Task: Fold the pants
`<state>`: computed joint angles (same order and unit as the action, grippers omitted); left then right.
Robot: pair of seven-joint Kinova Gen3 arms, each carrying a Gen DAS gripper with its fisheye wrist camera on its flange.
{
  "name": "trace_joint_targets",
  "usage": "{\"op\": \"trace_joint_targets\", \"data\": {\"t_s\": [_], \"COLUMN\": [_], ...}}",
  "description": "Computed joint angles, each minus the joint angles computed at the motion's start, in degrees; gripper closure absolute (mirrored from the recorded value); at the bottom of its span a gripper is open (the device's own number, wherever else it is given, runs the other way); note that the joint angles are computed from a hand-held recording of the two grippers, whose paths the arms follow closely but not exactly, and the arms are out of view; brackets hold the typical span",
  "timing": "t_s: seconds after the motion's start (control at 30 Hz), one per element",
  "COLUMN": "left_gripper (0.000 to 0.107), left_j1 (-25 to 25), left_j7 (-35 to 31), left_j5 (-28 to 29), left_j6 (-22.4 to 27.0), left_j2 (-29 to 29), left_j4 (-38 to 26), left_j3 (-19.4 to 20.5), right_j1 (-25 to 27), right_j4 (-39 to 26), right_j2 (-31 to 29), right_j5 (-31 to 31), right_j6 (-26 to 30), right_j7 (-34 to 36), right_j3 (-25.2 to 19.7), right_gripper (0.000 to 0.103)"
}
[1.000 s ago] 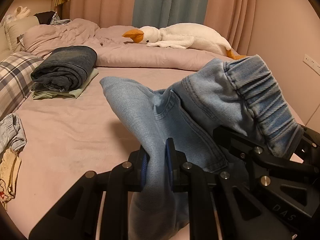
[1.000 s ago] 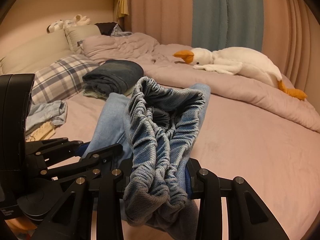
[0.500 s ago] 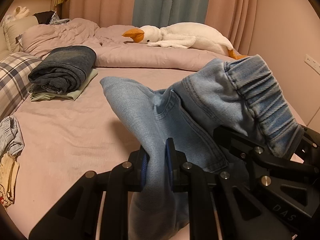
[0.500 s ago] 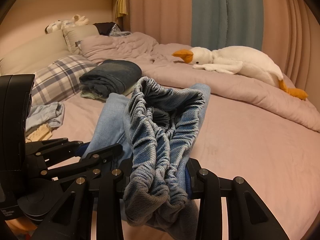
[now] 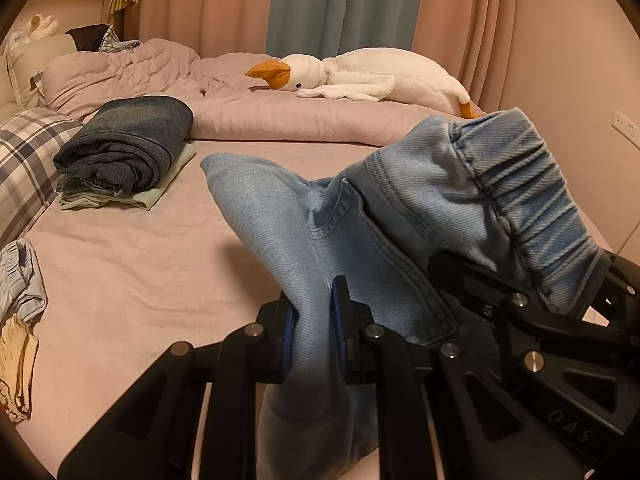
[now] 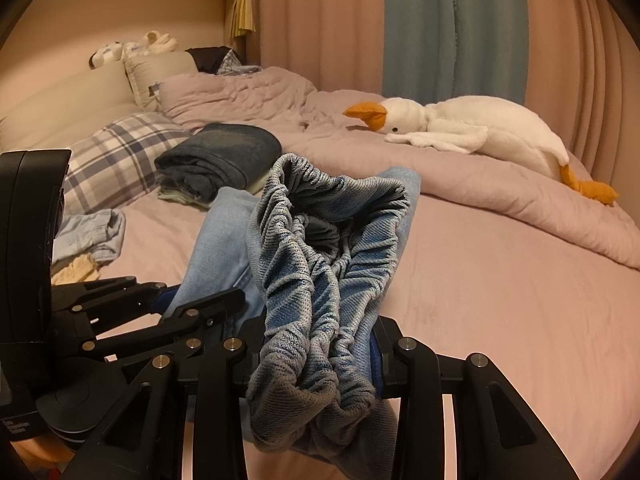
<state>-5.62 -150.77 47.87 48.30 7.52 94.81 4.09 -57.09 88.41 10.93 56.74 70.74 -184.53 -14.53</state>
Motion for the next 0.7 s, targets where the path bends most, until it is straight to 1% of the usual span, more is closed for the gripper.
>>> {"op": "trace_joint_targets", "data": {"t_s": [0.7], "left_gripper": [0.093], "left_j1": [-0.31], "left_j7": [0.07], "left_j5": [-0.35], "left_j6": [0.09], "left_j2": [1.32], "left_j4": [-1.44], "left_j3": [0.47], "right_j1": [-0.44], "right_j4": [-0.42], "right_j2": [0.39], "right_j5": [0.17], "right_j6": [0.42], "right_j7": [-0.24], "right_j3": [0.19], "right_gripper": [0.064]}}
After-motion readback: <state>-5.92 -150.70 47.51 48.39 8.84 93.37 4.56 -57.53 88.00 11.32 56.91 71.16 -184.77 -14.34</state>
